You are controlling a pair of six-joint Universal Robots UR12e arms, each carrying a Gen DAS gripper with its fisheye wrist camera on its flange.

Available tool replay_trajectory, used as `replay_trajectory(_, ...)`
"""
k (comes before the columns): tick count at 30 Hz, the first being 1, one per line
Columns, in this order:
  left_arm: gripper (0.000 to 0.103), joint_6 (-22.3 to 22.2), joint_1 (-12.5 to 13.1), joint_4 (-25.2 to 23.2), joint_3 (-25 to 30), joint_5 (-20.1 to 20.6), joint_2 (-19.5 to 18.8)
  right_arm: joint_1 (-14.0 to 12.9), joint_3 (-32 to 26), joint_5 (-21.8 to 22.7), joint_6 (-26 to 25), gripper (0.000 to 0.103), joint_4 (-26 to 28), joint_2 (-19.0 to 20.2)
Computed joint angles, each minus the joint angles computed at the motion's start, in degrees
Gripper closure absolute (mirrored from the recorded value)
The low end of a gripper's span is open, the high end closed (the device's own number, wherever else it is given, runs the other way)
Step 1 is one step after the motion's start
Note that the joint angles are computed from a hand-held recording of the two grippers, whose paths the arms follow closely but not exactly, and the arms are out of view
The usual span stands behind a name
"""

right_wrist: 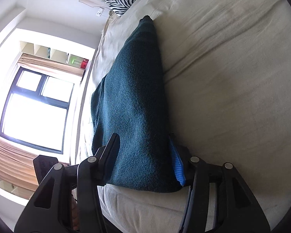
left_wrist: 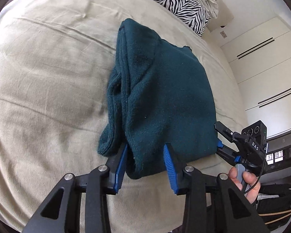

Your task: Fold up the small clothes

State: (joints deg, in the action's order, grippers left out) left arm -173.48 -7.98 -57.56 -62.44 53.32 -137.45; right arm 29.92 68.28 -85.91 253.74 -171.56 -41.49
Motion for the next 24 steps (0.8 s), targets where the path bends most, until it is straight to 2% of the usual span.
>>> replay_trajectory(1, 0.071, -0.22, 0.00, -0.13, 0.21, 0.24, -0.24, 0.03, -0.30, 0.02, -0.15, 0.053, 0.20, 0.19)
replay_trajectory(3, 0.088, -0.42, 0.30, -0.86, 0.89, -1.28, -0.93, 0.09, -0.65, 0.03, -0.55, 0.053, 0.65, 0.35)
replay_trajectory(6, 0.095, -1.29, 0.59, -0.99, 1.73, -2.92, -1.62, 0.35, -2.10, -0.33, -3.77, 0.056, 4.64, 0.37)
replay_trajectory(8, 0.096, -1.63, 0.67, 0.75, 1.95, -3.38, -1.55, 0.62, -3.33, -1.18, -6.06, 0.069, 7.84, 0.38)
replay_trajectory(13, 0.097, -2.98, 1.42, 8.82, 0.66, -3.58, 0.04, 0.82, -4.37, -1.17, -6.50, 0.069, 9.13, 0.87)
replay_trajectory(15, 0.097, -1.80, 1.45, 7.65, 1.38, -2.71, -0.49, 0.89, -5.19, -1.11, -6.55, 0.069, 11.42, 1.38)
replay_trajectory(17, 0.097, -0.23, 1.26, 1.74, 3.22, -0.69, -2.32, 0.92, -5.44, -1.42, -6.66, 0.070, 12.95, 1.53)
replay_trajectory(18, 0.096, -0.76, 1.29, 1.68, 2.74, -0.25, -2.89, 0.89, -5.35, -1.34, -6.89, 0.070, 12.78, 1.48)
replay_trajectory(20, 0.094, -3.87, 2.26, 6.24, 0.37, -4.16, -3.12, 0.77, -5.27, -0.64, -8.07, 0.067, 14.73, 0.91)
replay_trajectory(21, 0.094, -5.00, 2.50, 6.98, 0.01, -5.13, -3.03, 0.71, -5.60, -0.74, -8.90, 0.065, 17.01, 0.50)
replay_trajectory(22, 0.094, -4.71, 2.49, 7.68, -0.11, -4.83, -2.82, 0.83, -5.97, -2.20, -9.20, 0.063, 20.16, -0.16)
replay_trajectory(24, 0.095, -2.38, 2.27, 7.57, -0.30, -3.28, -2.17, 1.37, -7.11, -7.94, -10.47, 0.061, 24.52, -1.38)
